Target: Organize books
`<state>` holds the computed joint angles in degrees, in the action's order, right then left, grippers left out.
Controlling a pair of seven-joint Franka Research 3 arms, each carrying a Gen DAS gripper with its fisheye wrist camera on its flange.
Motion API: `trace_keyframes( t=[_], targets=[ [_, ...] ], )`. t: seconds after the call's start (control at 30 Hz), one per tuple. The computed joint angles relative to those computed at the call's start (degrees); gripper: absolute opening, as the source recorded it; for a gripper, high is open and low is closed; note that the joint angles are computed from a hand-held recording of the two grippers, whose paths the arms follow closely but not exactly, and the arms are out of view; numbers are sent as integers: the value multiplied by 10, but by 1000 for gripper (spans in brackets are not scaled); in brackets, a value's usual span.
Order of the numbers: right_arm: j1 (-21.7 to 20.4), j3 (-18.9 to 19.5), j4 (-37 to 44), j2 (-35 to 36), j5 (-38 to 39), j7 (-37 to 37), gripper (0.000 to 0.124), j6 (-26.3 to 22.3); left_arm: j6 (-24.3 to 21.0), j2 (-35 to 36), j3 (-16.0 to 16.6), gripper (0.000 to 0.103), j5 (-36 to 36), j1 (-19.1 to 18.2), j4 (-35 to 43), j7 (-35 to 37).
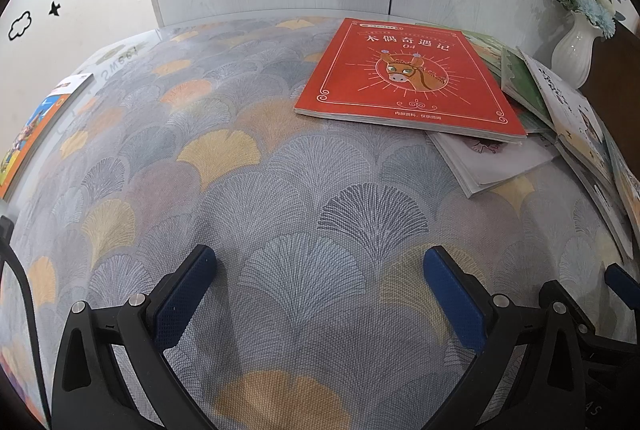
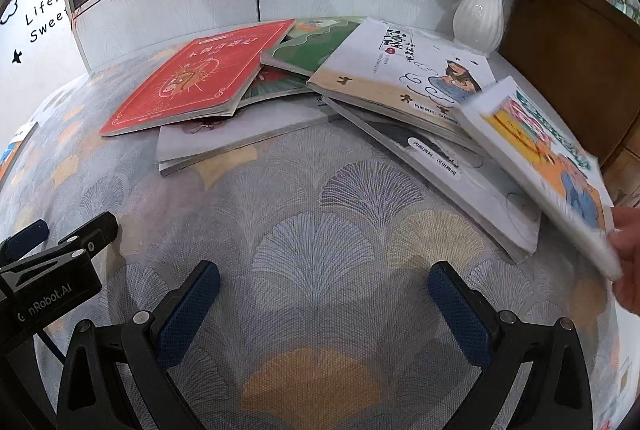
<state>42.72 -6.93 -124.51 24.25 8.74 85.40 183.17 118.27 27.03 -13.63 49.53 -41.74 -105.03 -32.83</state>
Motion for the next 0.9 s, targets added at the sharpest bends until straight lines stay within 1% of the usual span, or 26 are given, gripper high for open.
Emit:
trace_keyframes(
  t=[0.9],
  targets=[
    [2, -1, 0, 2, 6, -5, 103, 2, 0, 0, 0, 103, 0, 0, 0, 0]
  ],
)
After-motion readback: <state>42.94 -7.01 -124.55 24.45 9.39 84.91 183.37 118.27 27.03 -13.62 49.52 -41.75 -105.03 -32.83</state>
